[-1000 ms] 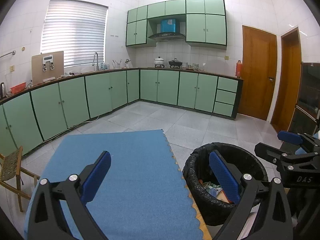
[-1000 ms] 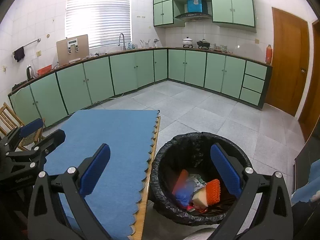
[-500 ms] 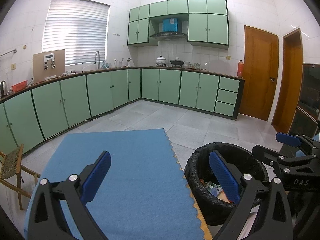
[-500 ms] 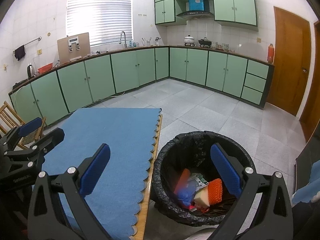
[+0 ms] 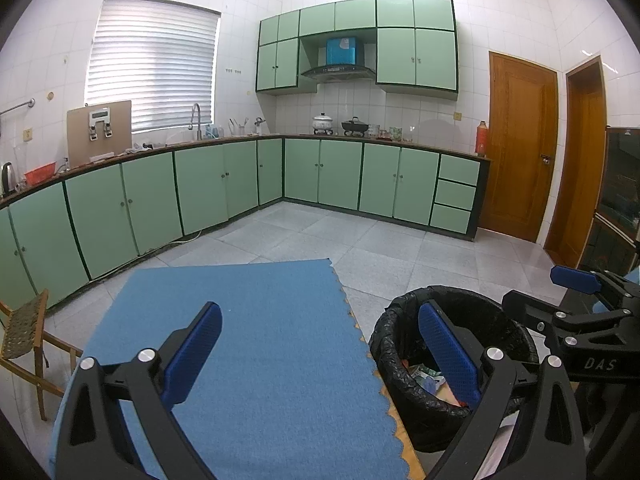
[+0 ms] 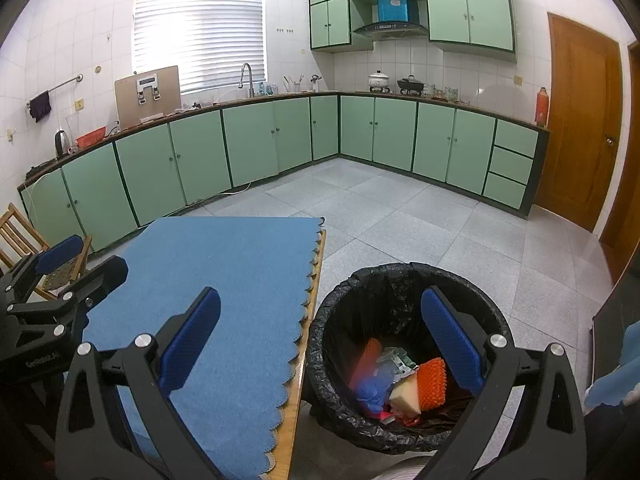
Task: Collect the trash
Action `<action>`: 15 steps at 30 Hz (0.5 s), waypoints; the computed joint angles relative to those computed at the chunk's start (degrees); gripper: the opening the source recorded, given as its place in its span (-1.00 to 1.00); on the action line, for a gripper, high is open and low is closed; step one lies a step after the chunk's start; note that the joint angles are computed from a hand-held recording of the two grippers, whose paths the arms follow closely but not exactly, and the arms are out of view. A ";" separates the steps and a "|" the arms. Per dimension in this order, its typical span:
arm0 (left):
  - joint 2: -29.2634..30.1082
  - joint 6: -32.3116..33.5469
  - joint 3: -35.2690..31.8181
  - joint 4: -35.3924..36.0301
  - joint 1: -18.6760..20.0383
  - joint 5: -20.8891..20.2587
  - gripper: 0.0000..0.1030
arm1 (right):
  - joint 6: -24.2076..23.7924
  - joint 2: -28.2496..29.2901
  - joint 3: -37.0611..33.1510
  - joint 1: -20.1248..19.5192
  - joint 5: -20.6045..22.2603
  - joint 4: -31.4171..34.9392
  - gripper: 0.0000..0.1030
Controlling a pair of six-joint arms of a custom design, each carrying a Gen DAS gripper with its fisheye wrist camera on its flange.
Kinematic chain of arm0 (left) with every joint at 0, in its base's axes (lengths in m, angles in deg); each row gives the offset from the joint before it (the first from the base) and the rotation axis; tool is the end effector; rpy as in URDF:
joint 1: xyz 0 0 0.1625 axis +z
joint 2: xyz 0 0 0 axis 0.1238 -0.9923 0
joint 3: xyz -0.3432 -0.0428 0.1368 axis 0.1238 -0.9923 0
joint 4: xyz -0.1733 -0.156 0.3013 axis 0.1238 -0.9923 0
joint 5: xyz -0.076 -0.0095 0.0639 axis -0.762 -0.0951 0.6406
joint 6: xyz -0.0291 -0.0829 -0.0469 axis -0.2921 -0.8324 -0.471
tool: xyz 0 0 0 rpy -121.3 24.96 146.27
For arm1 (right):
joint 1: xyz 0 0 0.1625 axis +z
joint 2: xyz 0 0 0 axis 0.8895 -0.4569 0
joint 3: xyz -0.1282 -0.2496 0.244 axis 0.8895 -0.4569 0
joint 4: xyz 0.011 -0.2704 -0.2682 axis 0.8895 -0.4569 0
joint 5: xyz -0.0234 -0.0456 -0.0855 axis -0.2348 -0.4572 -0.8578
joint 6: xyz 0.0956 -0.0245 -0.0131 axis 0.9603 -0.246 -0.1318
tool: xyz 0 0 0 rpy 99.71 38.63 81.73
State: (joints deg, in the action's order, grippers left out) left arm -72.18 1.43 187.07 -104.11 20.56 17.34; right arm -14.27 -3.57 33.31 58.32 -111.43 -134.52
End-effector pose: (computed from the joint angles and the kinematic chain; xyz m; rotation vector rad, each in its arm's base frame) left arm -0.1361 -0.3273 0.2513 0.5260 2.0697 -1.3252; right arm 0.3033 -0.3581 0.0891 0.7917 -2.2587 1.0505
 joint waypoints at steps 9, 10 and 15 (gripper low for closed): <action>-0.46 0.49 0.07 -0.12 -0.16 0.31 0.88 | -0.27 0.13 0.07 0.07 0.23 -0.46 0.89; -0.95 -0.16 0.26 0.78 -0.46 0.52 0.88 | -0.30 0.06 0.21 0.11 0.20 -0.53 0.89; -1.55 -1.31 0.62 2.01 -1.01 0.96 0.88 | -0.24 0.13 0.20 0.16 0.18 -0.60 0.89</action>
